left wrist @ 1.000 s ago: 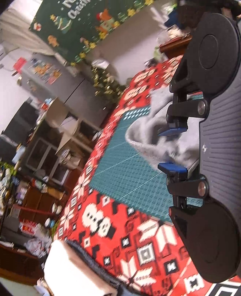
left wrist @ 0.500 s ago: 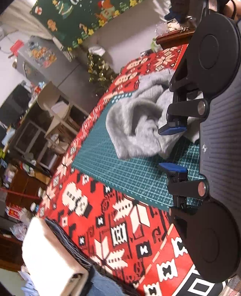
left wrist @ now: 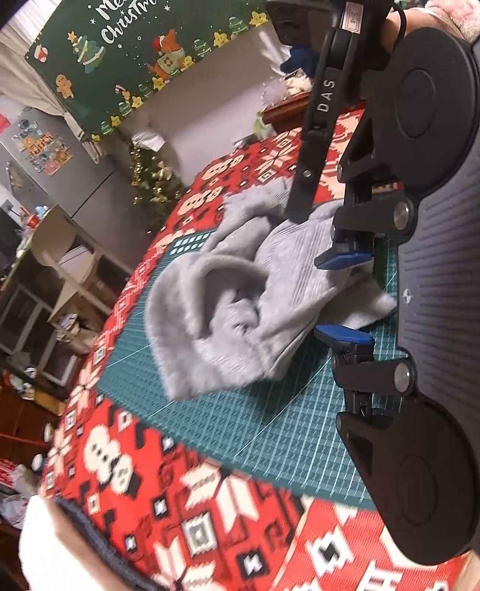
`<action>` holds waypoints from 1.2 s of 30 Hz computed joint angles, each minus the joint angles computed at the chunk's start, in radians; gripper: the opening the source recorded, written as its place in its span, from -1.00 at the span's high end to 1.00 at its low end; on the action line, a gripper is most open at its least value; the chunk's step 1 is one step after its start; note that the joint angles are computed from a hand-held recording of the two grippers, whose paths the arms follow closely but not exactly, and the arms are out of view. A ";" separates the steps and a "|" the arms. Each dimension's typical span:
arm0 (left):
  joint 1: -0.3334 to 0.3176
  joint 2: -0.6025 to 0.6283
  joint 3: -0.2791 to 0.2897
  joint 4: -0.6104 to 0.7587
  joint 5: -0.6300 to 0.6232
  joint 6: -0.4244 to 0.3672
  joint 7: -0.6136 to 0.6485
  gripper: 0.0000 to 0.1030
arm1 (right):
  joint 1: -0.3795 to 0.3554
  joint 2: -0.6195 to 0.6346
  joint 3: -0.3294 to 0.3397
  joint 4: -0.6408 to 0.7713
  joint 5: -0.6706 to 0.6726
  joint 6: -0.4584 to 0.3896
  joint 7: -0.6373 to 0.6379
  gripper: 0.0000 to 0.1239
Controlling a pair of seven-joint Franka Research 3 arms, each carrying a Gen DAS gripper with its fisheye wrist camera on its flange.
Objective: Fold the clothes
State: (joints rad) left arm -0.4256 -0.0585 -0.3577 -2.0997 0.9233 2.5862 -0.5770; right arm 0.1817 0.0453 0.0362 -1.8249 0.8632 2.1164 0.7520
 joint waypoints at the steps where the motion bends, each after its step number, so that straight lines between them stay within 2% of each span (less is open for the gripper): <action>1: 0.000 0.010 0.000 0.006 -0.003 0.004 -0.004 0.33 | 0.000 0.001 0.000 0.001 0.002 0.000 0.001 0.50; 6: -0.011 0.049 0.010 0.033 -0.026 0.019 0.035 0.27 | -0.002 0.001 0.001 0.000 0.017 0.001 -0.004 0.48; 11: -0.015 0.075 0.027 0.041 -0.024 0.070 0.007 0.27 | 0.001 0.004 0.003 0.001 0.015 0.008 0.000 0.47; 14: -0.024 0.091 0.035 0.057 0.026 0.050 -0.043 0.33 | 0.001 0.006 0.003 0.002 0.022 0.015 -0.002 0.47; 16: -0.029 0.096 0.040 0.060 0.052 0.037 -0.063 0.48 | 0.000 0.007 0.003 0.003 0.028 0.022 -0.003 0.47; 18: -0.037 0.099 0.037 0.072 0.035 -0.014 -0.030 0.80 | 0.000 0.008 0.003 0.002 0.037 0.033 -0.005 0.41; 19: -0.046 0.096 0.031 0.084 0.033 -0.074 -0.016 0.87 | -0.001 0.008 0.004 0.000 0.043 0.040 -0.007 0.37; 21: -0.066 0.094 0.019 0.111 0.035 -0.195 0.011 0.89 | -0.001 0.007 0.004 -0.003 0.056 0.058 -0.018 0.36; 24: -0.099 0.092 -0.001 0.158 0.062 -0.401 0.040 0.90 | 0.009 -0.001 0.011 -0.019 0.056 0.128 -0.055 0.33; 27: -0.122 0.090 -0.012 0.183 0.064 -0.541 0.043 0.90 | 0.026 -0.005 0.021 -0.043 0.059 0.216 -0.113 0.20; 29: -0.124 0.083 -0.010 0.182 0.041 -0.571 0.044 0.90 | 0.032 0.002 0.026 -0.045 0.076 0.223 -0.164 0.21; 31: -0.117 0.066 -0.006 0.164 0.018 -0.560 0.030 0.90 | 0.045 0.002 0.034 -0.057 0.067 0.259 -0.202 0.21; 36: -0.096 0.049 -0.007 0.135 -0.001 -0.523 0.002 0.90 | 0.084 0.025 0.055 -0.077 -0.009 0.404 -0.269 0.19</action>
